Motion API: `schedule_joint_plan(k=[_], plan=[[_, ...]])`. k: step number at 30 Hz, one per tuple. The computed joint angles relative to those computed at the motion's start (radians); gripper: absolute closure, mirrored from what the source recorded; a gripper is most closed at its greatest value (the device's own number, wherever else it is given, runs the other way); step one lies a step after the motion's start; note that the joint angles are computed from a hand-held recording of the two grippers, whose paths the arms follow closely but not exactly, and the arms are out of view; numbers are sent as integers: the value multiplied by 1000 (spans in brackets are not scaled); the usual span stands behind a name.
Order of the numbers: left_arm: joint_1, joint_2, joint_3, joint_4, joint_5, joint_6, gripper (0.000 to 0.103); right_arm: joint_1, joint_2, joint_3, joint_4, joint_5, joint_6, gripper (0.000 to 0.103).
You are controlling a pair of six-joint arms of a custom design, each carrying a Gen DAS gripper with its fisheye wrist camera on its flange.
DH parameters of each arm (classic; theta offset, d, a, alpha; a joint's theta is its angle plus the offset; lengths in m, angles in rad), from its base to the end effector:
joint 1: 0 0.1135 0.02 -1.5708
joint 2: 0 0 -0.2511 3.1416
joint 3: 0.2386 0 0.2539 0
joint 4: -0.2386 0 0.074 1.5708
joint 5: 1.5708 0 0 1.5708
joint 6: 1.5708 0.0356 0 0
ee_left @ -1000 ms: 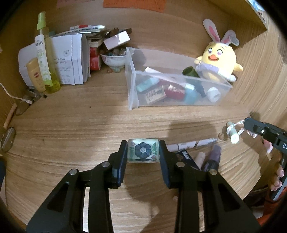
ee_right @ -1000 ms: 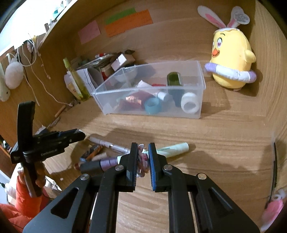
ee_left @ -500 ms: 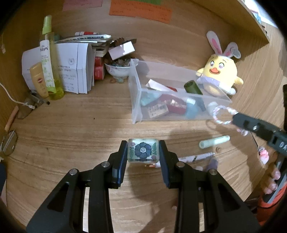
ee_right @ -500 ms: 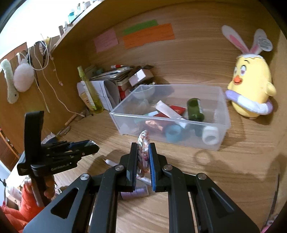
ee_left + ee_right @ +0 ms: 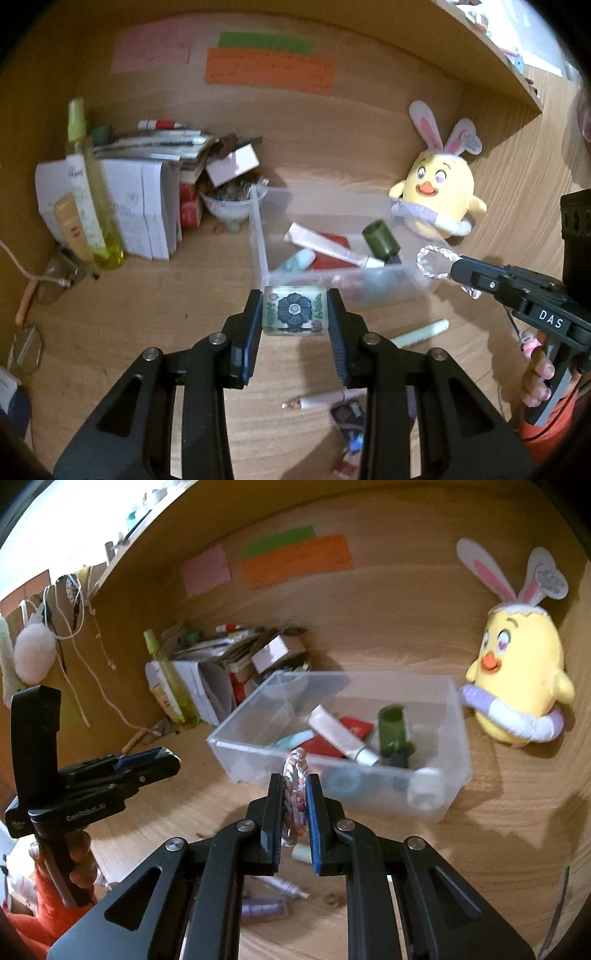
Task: Organize objects
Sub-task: 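Carry the flower pack and braided cord into the clear box and release both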
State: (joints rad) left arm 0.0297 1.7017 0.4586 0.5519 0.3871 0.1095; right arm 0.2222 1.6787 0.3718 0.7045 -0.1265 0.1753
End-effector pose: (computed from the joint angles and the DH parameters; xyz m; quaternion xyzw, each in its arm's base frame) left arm 0.2717 -0.0054 0.0800 0.1173 0.8840 -0.1446 0.4289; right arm 0.2520 0.0615 0.0787 -0.0501 0.8823 0.1466 0.4444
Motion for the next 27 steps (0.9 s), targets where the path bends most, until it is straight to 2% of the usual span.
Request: schedule_joint_plan(k=[18, 27], plan=[[-76, 55, 202, -73, -45, -50, 69, -115, -58, 114, -100, 27, -94, 92], [-115, 158, 336, -130, -86, -75, 69, -132, 32, 204, -128, 50, -127, 92]])
